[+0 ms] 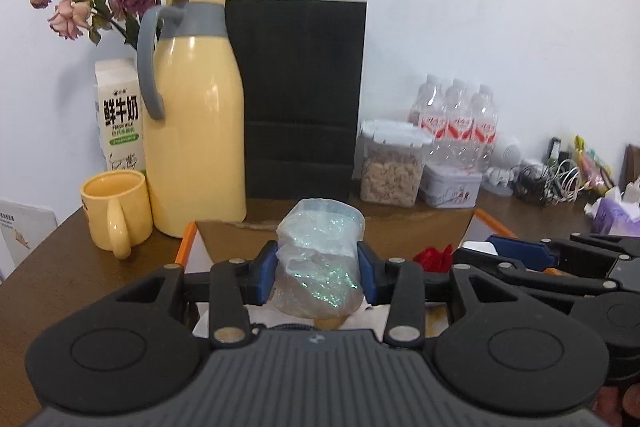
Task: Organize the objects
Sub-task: 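Carry the lid with the right tool while the left tool carries the plastic bag into the box, releasing both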
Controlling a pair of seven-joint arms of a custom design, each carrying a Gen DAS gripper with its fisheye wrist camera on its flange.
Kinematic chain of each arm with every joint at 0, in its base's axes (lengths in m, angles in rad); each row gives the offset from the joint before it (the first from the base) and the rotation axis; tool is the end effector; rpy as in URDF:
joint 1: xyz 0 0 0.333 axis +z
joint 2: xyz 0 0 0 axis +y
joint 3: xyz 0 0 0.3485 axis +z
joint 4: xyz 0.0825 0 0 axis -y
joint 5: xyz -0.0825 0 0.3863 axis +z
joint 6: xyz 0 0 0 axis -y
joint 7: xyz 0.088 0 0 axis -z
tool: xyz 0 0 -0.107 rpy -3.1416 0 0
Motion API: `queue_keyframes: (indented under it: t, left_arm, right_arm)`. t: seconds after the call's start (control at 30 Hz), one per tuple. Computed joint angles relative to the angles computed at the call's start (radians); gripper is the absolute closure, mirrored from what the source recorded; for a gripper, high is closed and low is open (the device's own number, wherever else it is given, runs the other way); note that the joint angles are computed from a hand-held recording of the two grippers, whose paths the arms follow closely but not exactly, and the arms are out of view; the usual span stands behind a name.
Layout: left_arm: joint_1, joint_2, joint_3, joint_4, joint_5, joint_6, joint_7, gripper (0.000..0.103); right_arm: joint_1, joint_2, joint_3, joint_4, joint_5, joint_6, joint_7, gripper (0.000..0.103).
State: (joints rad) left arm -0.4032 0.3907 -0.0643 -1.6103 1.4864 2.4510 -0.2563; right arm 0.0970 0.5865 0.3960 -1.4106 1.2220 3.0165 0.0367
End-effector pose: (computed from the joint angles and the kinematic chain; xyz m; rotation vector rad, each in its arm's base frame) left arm 0.6463 -0.3180 0.4804 -1.6885 1.2013 -0.8576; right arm 0.7323 0.2247 0.4768 -1.8196 0.8648 -0.6140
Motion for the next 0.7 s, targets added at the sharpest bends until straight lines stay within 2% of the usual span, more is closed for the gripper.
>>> queue_keyframes:
  t: [0.07,0.1,0.13,0.2,0.27,0.3,0.33,0.37,0.4,0.57,0.7]
  left_arm:
    - [-0.005,0.001,0.001,-0.002,0.000,-0.018,0.005,0.051]
    - [-0.010,0.001,0.001,-0.005,0.002,-0.033,0.007,0.044]
    - [-0.015,0.000,0.001,-0.005,0.005,-0.047,0.004,0.032]
    - [-0.027,-0.005,0.003,-0.012,0.034,-0.074,-0.016,0.017]
    - [-0.035,-0.009,-0.001,-0.015,0.054,-0.104,-0.024,0.006]
    - [-0.039,-0.010,-0.002,-0.017,0.065,-0.117,-0.033,0.000]
    - [-0.044,-0.012,-0.003,-0.020,0.080,-0.135,-0.048,0.000]
    - [-0.046,-0.015,-0.006,-0.024,0.087,-0.147,-0.057,0.000]
    - [-0.045,-0.017,-0.009,-0.026,0.089,-0.154,-0.062,0.000]
    - [-0.040,-0.026,-0.022,-0.036,0.101,-0.171,-0.082,0.000]
    - [-0.041,-0.037,-0.029,-0.049,0.120,-0.181,-0.099,0.000]
  right_arm:
    - [0.015,0.004,-0.028,-0.001,-0.037,-0.009,0.050,0.076]
    - [0.018,0.003,-0.037,-0.007,-0.053,-0.010,0.071,0.076]
    - [0.015,0.001,-0.037,-0.014,-0.061,-0.007,0.081,0.076]
    - [0.003,-0.008,-0.028,-0.030,-0.064,0.001,0.088,0.064]
    - [-0.025,-0.016,0.006,-0.041,-0.035,0.014,0.048,0.035]
    - [-0.039,-0.018,0.027,-0.045,-0.008,0.028,0.012,0.026]
    - [-0.049,-0.021,0.044,-0.047,0.020,0.044,-0.024,0.013]
    - [-0.060,-0.024,0.059,-0.049,0.052,0.053,-0.062,0.004]
    - [-0.063,-0.028,0.062,-0.051,0.075,0.055,-0.083,0.001]
    - [-0.030,-0.051,0.009,-0.062,0.114,0.040,-0.085,0.000]
    - [-0.018,-0.067,-0.008,-0.071,0.162,0.030,-0.132,0.000]
